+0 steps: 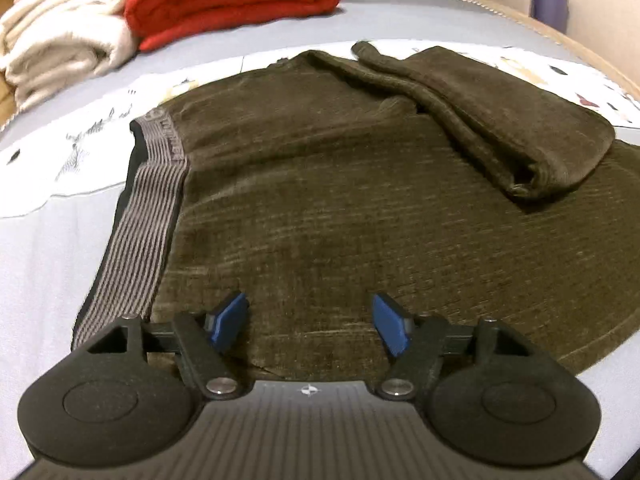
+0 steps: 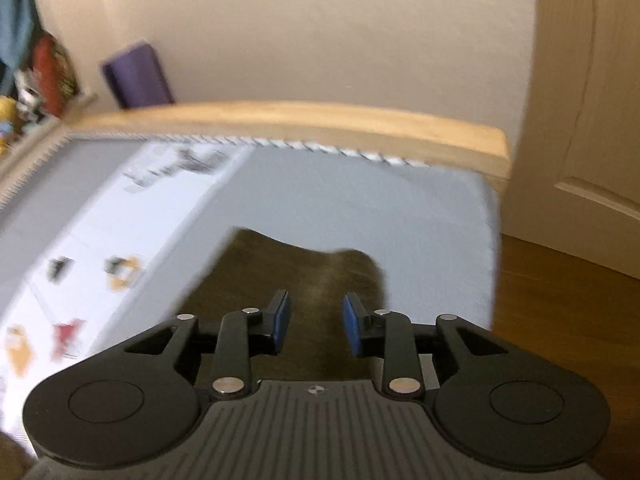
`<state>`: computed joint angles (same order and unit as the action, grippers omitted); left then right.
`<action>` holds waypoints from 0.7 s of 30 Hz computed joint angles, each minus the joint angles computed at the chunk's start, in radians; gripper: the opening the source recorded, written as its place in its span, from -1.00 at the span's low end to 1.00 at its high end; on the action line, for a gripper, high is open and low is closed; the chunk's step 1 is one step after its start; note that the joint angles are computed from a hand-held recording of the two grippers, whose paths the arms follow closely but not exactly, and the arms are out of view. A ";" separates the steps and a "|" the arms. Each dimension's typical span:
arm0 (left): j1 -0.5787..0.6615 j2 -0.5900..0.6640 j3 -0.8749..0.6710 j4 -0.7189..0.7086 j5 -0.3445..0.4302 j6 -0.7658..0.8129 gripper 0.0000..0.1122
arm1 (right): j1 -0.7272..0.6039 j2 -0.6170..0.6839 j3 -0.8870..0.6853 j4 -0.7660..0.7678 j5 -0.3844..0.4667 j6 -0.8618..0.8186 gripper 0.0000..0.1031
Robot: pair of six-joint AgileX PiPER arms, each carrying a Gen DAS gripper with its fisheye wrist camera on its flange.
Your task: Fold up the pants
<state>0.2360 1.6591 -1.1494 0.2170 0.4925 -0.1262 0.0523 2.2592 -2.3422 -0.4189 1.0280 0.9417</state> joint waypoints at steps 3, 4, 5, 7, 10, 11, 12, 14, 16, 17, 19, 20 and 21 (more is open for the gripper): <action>0.053 -0.025 -0.019 -0.162 -0.001 0.119 0.28 | 0.043 -0.067 0.037 0.070 -0.063 -0.058 -0.31; 0.081 -0.035 -0.032 -0.211 -0.004 0.148 0.28 | 0.058 -0.103 0.068 0.107 -0.099 -0.088 -0.30; 0.108 -0.045 -0.045 -0.242 -0.012 0.165 0.28 | 0.075 -0.141 0.099 0.150 -0.138 -0.131 -0.29; 0.160 -0.054 -0.080 -0.237 -0.034 0.141 0.28 | 0.111 -0.215 0.168 0.246 -0.222 -0.248 -0.22; 0.269 -0.011 -0.176 -0.340 -0.010 0.244 0.28 | 0.159 -0.315 0.308 0.425 -0.372 -0.466 -0.07; 0.296 0.010 -0.205 -0.366 0.005 0.283 0.28 | 0.174 -0.338 0.354 0.474 -0.415 -0.519 -0.06; 0.322 0.030 -0.224 -0.386 0.013 0.315 0.30 | 0.189 -0.339 0.361 0.519 -0.418 -0.559 -0.06; 0.372 0.066 -0.248 -0.440 0.027 0.357 0.38 | 0.209 -0.312 0.310 0.542 -0.397 -0.562 -0.07; 0.422 0.101 -0.270 -0.518 0.072 0.358 0.41 | 0.234 -0.282 0.261 0.478 -0.382 -0.497 -0.07; 0.438 0.121 -0.284 -0.559 0.094 0.362 0.42 | 0.240 -0.260 0.220 0.468 -0.354 -0.477 -0.07; 0.446 0.152 -0.309 -0.598 0.118 0.380 0.49 | 0.244 -0.227 0.170 0.480 -0.317 -0.453 -0.07; 0.447 0.164 -0.315 -0.619 0.125 0.405 0.51 | 0.245 -0.206 0.133 0.485 -0.292 -0.443 -0.07; 0.443 0.180 -0.329 -0.633 0.139 0.425 0.51 | 0.257 -0.189 0.100 0.472 -0.271 -0.417 -0.07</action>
